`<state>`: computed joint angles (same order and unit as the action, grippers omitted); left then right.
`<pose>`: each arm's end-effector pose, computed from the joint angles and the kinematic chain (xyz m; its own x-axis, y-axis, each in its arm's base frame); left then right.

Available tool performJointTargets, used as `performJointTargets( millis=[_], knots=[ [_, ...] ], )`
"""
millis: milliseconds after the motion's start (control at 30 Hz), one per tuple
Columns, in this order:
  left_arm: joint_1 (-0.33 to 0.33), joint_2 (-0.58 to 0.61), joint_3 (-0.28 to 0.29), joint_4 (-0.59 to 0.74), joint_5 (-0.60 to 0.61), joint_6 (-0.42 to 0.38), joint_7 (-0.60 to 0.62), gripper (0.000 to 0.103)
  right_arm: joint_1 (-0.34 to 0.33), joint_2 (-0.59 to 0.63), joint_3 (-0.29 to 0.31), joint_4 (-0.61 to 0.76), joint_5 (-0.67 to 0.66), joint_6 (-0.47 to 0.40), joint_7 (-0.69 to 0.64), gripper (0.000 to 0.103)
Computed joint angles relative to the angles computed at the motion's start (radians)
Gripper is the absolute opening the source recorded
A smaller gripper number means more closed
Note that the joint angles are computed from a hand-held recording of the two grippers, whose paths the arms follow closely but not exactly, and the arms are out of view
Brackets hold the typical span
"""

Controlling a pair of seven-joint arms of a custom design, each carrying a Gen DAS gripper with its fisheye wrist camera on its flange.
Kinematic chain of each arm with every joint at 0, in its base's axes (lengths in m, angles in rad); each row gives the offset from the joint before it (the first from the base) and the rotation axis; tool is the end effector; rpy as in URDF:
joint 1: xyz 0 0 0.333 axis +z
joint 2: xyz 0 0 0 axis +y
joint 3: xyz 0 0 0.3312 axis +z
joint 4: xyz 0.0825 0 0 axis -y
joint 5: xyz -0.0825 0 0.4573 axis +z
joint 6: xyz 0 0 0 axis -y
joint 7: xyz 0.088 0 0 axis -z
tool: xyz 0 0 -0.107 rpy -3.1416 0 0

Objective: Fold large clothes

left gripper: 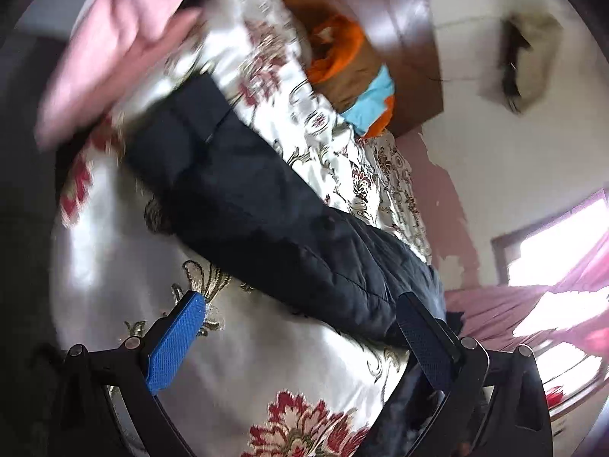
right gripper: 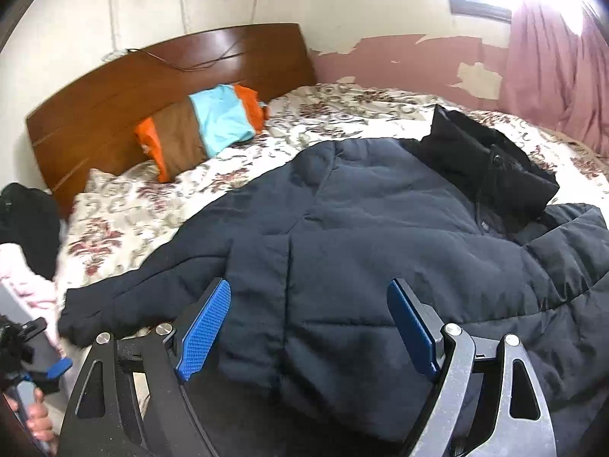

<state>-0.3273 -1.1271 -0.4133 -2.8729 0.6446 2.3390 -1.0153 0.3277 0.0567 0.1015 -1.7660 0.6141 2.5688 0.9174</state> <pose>0.2706 -0.2132 0.4949 0.5532 -0.1152 0.8251 0.1891 -0.9472 -0.2590 0.6419 0.2818 0.6034 0.6732 -0.7286 -0.1262 -0.5369 -0.3643 -0.7609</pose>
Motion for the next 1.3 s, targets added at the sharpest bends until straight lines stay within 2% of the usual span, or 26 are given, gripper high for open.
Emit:
performJointTargets(
  millis=[133, 267, 333, 400, 433, 500, 533, 633, 667, 700, 800, 900, 1000, 1100, 1233, 1300],
  knots=[
    [0.023, -0.025, 0.014, -0.055, -0.005, 0.073, -0.073, 0.099, 0.011, 0.051, -0.004, 0.040, -0.065, 0.026, 0.140, 0.080],
    [0.056, 0.002, 0.013, -0.056, -0.004, 0.100, -0.096, 0.099, 0.024, 0.084, -0.002, 0.050, -0.127, 0.053, 0.179, 0.080],
    [0.070, 0.013, 0.007, -0.042, 0.009, 0.090, -0.084, 0.091, 0.036, 0.085, -0.002, 0.029, -0.177, 0.097, 0.173, 0.081],
    [0.075, 0.021, 0.017, -0.033, 0.017, 0.086, -0.063, 0.077, 0.049, 0.078, -0.002, 0.001, -0.225, 0.152, 0.162, 0.084],
    [0.076, 0.024, 0.027, -0.030, 0.016, 0.083, -0.049, 0.073, 0.051, 0.075, -0.001, -0.008, -0.234, 0.168, 0.160, 0.085],
    [0.069, 0.045, 0.048, -0.018, -0.007, 0.064, -0.020, 0.051, 0.050, 0.070, 0.002, -0.020, -0.227, 0.190, 0.147, 0.087],
    [0.057, 0.036, 0.052, -0.024, -0.018, 0.055, -0.011, 0.047, 0.049, 0.069, 0.003, -0.024, -0.222, 0.196, 0.141, 0.087],
    [0.081, 0.042, 0.046, -0.030, -0.009, 0.098, -0.024, 0.028, 0.041, 0.069, 0.005, -0.013, -0.200, 0.171, 0.120, 0.089],
    [0.093, 0.042, 0.037, -0.028, 0.002, 0.111, -0.029, 0.019, 0.035, 0.067, 0.007, -0.005, -0.179, 0.150, 0.100, 0.089],
    [0.101, 0.045, 0.028, -0.019, 0.009, 0.104, -0.027, 0.015, 0.028, 0.064, 0.010, 0.002, -0.152, 0.131, 0.079, 0.089],
    [0.109, 0.074, 0.007, 0.035, 0.015, 0.020, 0.008, 0.011, 0.000, 0.039, 0.015, 0.005, -0.012, 0.100, -0.007, 0.089],
    [0.122, 0.164, -0.020, 0.160, 0.038, -0.149, 0.114, 0.010, -0.021, 0.011, 0.004, 0.011, 0.076, 0.078, -0.065, 0.089],
    [0.143, 0.247, -0.048, 0.278, 0.121, -0.267, 0.208, 0.009, -0.043, -0.021, -0.014, 0.008, 0.148, 0.055, -0.137, 0.089],
    [0.160, 0.310, -0.081, 0.378, 0.235, -0.352, 0.288, 0.008, -0.067, -0.055, -0.038, -0.006, 0.210, 0.027, -0.215, 0.089],
    [0.162, 0.377, -0.112, 0.481, 0.380, -0.409, 0.380, 0.008, -0.099, -0.076, -0.070, -0.015, 0.248, -0.005, -0.274, 0.089],
    [0.163, 0.411, -0.117, 0.525, 0.458, -0.394, 0.419, 0.008, -0.115, -0.077, -0.082, -0.015, 0.258, -0.018, -0.285, 0.089]
  ],
)
